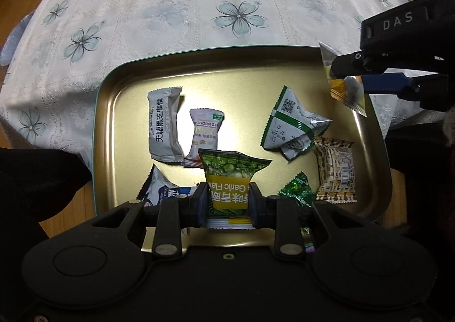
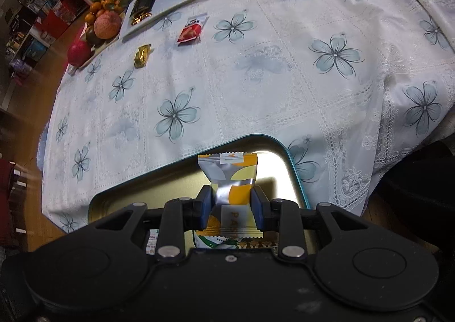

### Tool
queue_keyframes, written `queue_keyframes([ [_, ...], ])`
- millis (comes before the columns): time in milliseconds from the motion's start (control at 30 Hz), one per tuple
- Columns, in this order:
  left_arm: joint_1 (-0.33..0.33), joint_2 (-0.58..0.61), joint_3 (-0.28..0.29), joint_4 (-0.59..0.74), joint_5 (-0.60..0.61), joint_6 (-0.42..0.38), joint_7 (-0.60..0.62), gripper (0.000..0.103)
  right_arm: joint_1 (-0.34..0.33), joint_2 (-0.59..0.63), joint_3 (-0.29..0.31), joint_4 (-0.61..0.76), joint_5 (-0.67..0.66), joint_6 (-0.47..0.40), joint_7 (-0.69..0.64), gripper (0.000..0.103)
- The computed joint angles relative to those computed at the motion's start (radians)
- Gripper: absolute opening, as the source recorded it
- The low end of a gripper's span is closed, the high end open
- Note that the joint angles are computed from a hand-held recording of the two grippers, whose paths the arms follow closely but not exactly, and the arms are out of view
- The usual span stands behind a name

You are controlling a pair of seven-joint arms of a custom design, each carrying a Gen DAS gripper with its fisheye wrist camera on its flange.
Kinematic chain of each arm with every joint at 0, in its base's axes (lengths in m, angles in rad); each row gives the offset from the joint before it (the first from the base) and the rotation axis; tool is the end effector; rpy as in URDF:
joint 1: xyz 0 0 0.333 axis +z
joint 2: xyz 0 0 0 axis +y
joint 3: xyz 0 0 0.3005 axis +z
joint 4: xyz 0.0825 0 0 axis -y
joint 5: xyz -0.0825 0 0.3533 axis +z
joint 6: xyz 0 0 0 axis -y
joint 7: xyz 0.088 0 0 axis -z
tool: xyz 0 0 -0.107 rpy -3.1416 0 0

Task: Organize snacks
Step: 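Open the left gripper over the tray while the right releases the silver-and-yellow packet, then move both open grippers from the gold tray back toward the remaining snacks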

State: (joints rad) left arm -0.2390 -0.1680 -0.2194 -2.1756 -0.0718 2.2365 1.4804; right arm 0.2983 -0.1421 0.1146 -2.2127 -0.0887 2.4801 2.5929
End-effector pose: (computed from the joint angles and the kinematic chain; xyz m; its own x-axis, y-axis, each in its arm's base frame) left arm 0.4428 -0.2253 0.4820 -0.3299 -0.9428 0.0486 -0.9243 0.3121 -0.2196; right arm 0.4683 0.2075 0.4816 -0.4624 -0.8391 -0.2867 -0.7949 0.5355 -0.2852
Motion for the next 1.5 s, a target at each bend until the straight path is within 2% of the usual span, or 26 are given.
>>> queue_keyframes([
  [233,0.0,-0.004,-0.006,-0.003,0.026,0.012,-0.03,0.037,0.002,-0.018,0.025,-0.014,-0.093,-0.024,0.085,0.032],
  [533,-0.014,-0.021,-0.014,-0.007,0.043,-0.013,-0.052,0.037,0.01,-0.051,0.005,-0.073,-0.002,0.004,0.038,0.036],
  [1000,-0.005,-0.025,-0.005,0.024,0.051,-0.069,-0.068,0.037,0.013,-0.083,0.02,-0.066,0.011,0.013,-0.006,0.041],
  [1500,0.031,0.051,0.012,0.139,0.067,-0.1,-0.037,0.037,0.033,-0.014,0.011,0.01,0.055,-0.019,-0.103,0.042],
])
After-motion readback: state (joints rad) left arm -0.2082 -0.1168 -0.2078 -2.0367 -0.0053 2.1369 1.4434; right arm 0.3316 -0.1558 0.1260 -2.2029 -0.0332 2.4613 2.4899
